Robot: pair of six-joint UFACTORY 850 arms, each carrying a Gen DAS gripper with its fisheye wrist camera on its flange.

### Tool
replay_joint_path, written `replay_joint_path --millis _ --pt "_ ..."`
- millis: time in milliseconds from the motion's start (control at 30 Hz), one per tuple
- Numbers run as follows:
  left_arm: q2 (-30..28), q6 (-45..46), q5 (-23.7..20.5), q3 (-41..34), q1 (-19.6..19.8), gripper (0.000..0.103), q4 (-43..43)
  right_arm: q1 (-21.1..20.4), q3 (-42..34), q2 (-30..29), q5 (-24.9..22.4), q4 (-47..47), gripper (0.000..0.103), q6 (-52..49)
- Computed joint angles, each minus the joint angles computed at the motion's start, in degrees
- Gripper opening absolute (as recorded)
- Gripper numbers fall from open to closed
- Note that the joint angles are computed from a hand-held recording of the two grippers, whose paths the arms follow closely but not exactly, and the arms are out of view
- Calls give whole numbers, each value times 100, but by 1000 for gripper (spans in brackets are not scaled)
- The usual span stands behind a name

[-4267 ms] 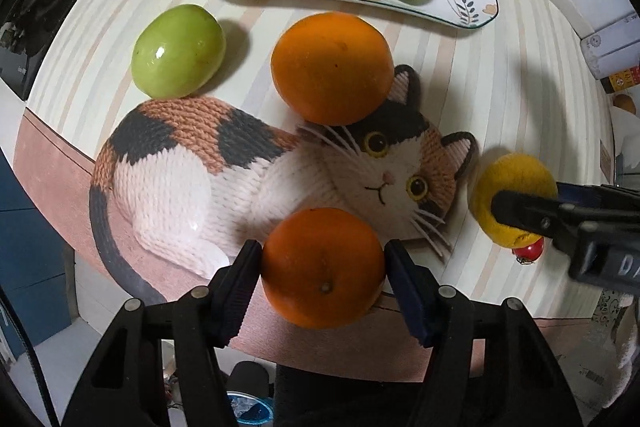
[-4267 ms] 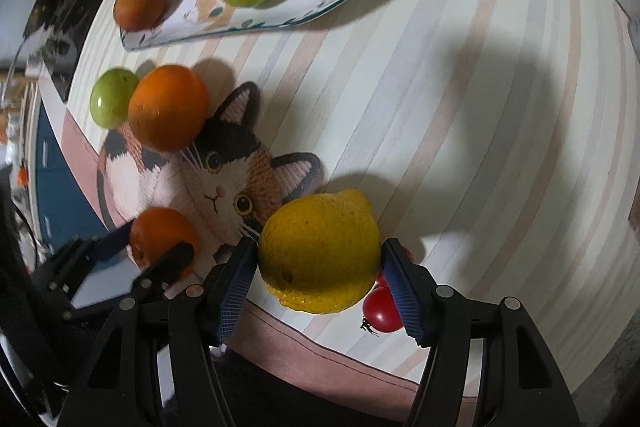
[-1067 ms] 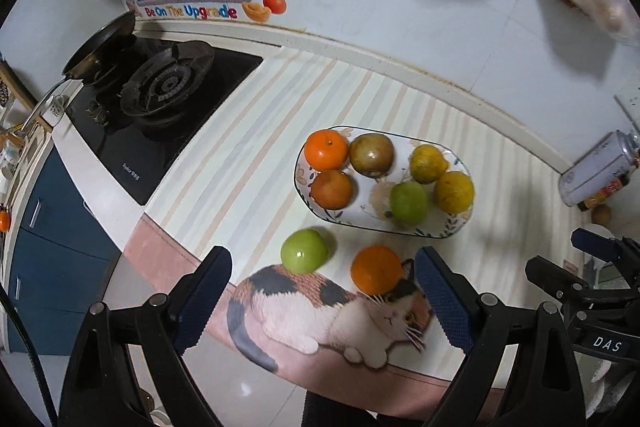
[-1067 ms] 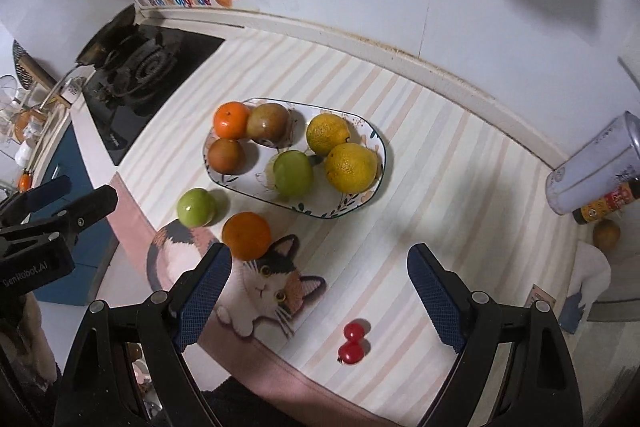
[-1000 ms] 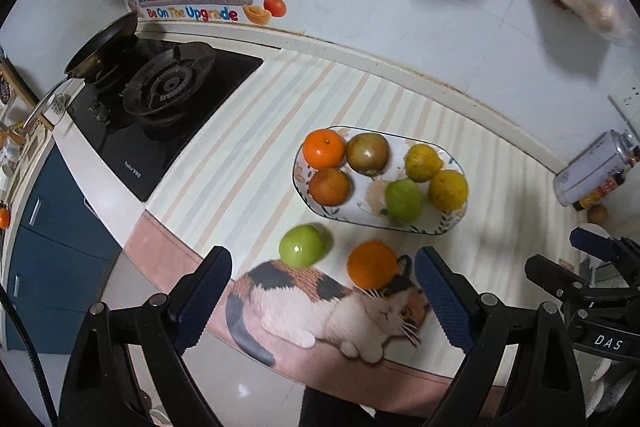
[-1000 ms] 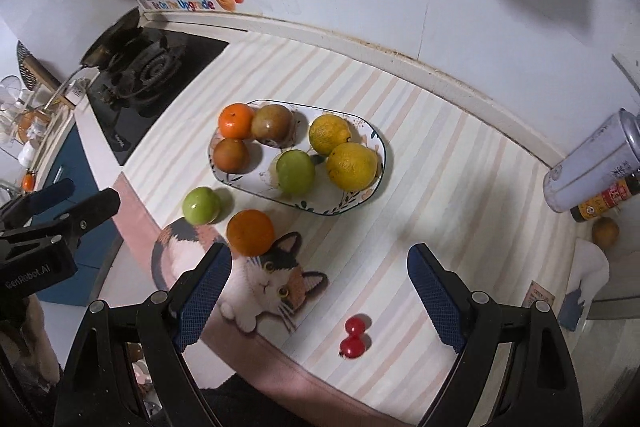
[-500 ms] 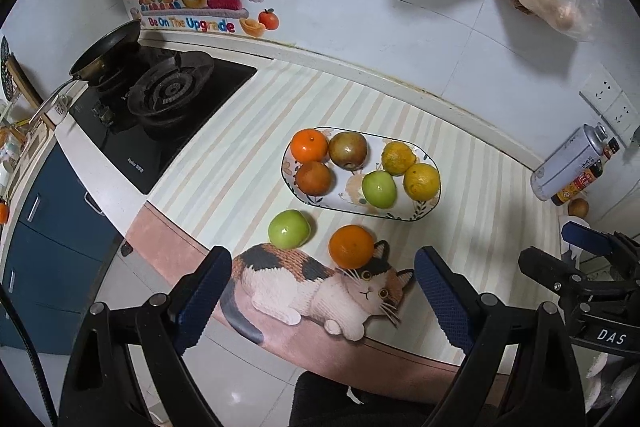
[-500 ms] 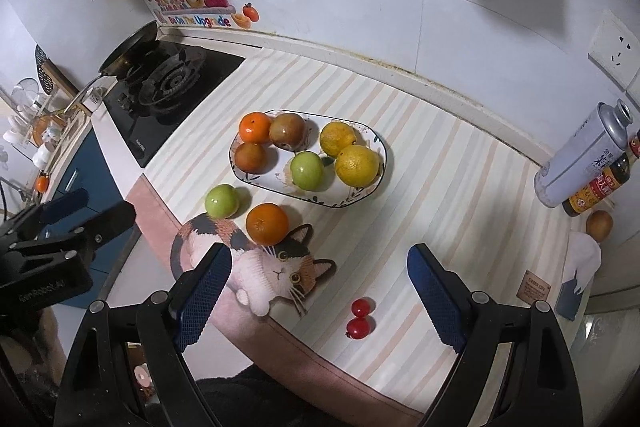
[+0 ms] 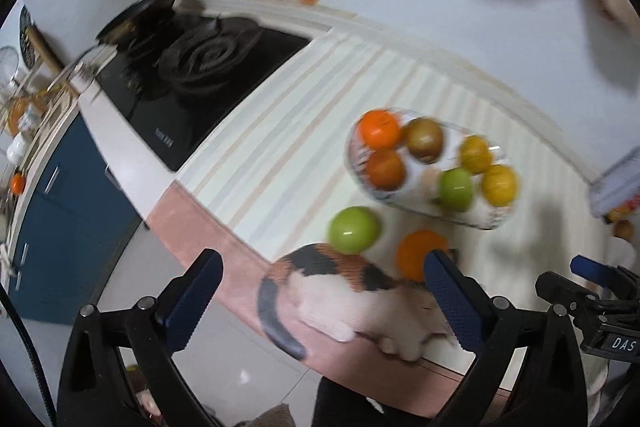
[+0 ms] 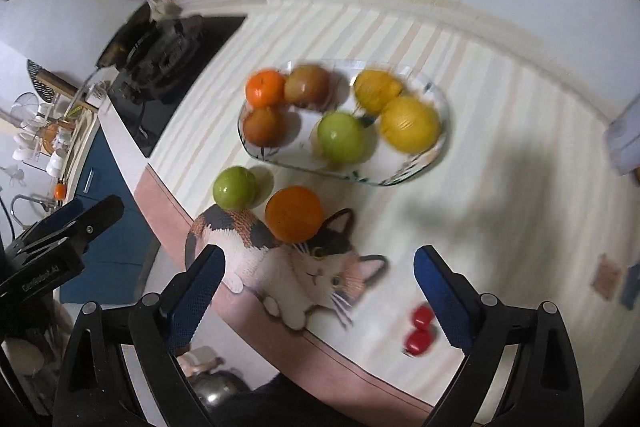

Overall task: Organize fruits
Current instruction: 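Grasp the green apple with the left tool while the right tool grasps the orange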

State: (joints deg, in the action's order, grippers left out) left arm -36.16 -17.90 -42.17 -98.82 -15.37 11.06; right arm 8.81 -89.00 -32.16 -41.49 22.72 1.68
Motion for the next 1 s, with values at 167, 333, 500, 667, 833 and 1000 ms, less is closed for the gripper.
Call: replay_joint_path --millis 167,333,500,667,833,1000 --pt "-705 -35 -476 -561 159 103 79 131 -719 -1036 -311 368 95 38" --pt "-1220 265 -779 -1054 277 103 -245 236 -1391 -1857 -517 555 79 233" --pt "-1742 861 -1131 -1680 320 103 -885 319 -1605 -2078 -543 449 67 298" --pt "-2249 1506 -1511 -2312 274 103 -1439 227 -1147 -1788 -609 225 67 417" --pt "-2764 1865 -1888 -2951 180 89 -1656 124 -695 -1523 -520 143 67 436" --pt "-2883 1888 -1855 -3030 89 60 -1387 126 -678 -1532 -524 218 68 384"
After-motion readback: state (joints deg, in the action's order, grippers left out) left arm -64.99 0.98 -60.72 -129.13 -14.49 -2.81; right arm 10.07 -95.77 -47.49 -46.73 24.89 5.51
